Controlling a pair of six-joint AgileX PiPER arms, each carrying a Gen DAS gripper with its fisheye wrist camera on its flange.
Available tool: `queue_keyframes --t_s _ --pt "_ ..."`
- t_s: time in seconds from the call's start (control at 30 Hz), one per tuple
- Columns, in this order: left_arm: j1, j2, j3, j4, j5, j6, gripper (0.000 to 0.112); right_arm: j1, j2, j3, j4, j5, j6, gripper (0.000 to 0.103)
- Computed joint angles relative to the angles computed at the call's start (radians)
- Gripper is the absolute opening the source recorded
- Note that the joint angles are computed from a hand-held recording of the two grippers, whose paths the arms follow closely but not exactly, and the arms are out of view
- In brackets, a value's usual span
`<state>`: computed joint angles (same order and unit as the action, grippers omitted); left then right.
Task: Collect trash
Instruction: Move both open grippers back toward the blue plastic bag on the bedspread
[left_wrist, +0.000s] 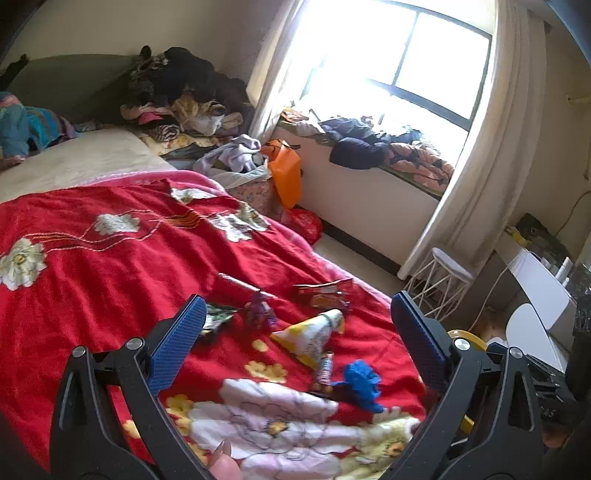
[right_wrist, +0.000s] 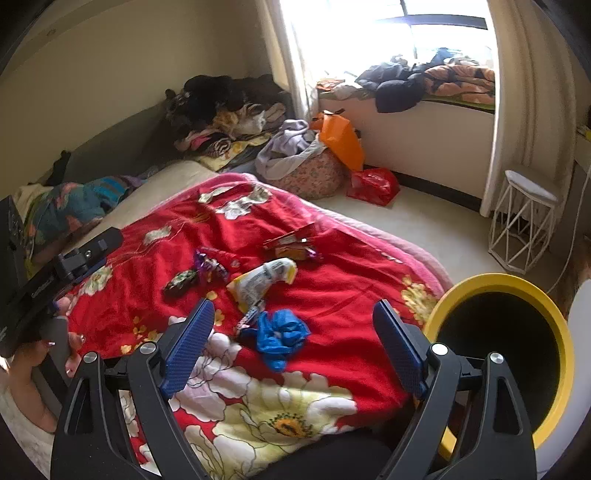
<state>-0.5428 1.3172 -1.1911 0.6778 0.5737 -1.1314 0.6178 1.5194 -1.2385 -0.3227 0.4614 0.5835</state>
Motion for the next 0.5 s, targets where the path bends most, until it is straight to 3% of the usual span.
queue_keyframes --t_s 0.5 --pt "0.231 0.006 0.089 -0.275 -0.09 0.294 0.092 0.061 0.215 -0.147 -0.007 0.022 -0.033 0.085"
